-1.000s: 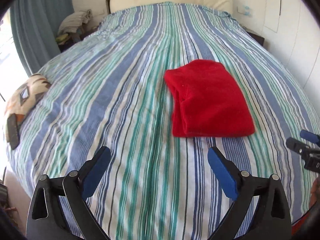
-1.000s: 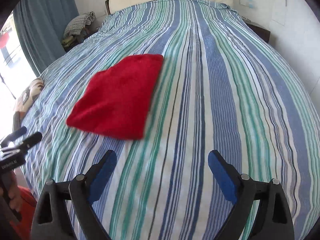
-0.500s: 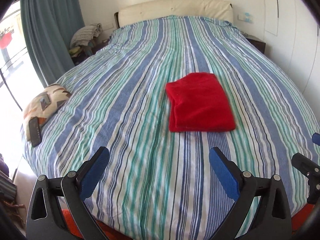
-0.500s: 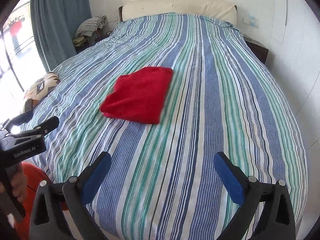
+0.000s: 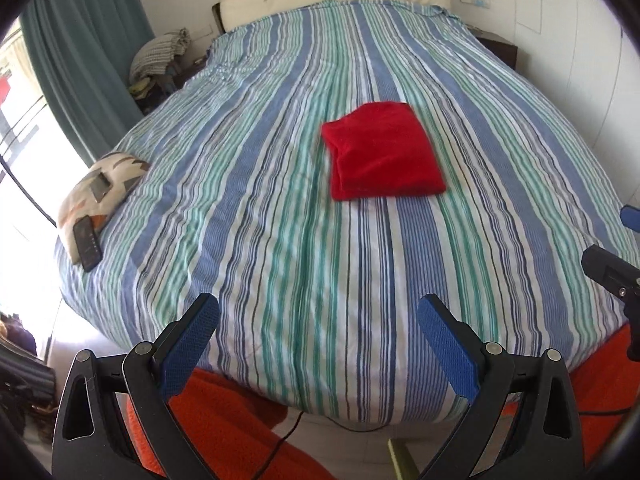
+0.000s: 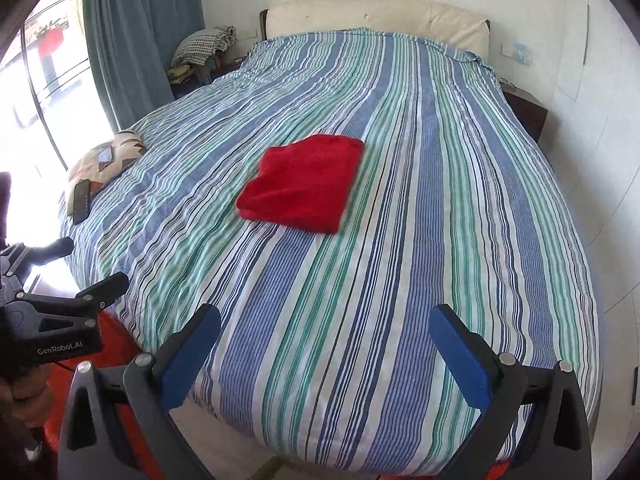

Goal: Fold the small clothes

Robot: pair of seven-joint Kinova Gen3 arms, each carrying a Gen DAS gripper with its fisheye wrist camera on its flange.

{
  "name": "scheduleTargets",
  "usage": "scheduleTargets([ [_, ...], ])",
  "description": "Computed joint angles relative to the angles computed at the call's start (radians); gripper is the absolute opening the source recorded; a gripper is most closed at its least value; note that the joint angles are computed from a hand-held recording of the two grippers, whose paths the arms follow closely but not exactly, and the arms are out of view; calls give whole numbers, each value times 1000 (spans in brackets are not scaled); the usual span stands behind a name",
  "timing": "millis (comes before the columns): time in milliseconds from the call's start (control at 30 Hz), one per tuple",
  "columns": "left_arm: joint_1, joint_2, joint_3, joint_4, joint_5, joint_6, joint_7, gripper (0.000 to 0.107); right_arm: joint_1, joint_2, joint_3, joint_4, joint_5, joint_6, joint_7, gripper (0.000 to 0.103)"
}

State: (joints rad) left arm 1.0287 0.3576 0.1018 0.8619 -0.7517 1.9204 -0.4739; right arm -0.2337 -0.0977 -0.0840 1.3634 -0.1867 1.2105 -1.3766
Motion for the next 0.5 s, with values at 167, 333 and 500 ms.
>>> scheduleTargets([
  [167,43,2,11,-29,17,46,21,100,1,-47,24,-2,-58,74,32,102],
  [333,50,-12,20,-51,49,39,39,100,14,-57,44,-42,-111,168,17,102],
  [500,75,-11,19,-88,49,64,39,100,-2,-86,-15,-57,-22,202,-14,102],
])
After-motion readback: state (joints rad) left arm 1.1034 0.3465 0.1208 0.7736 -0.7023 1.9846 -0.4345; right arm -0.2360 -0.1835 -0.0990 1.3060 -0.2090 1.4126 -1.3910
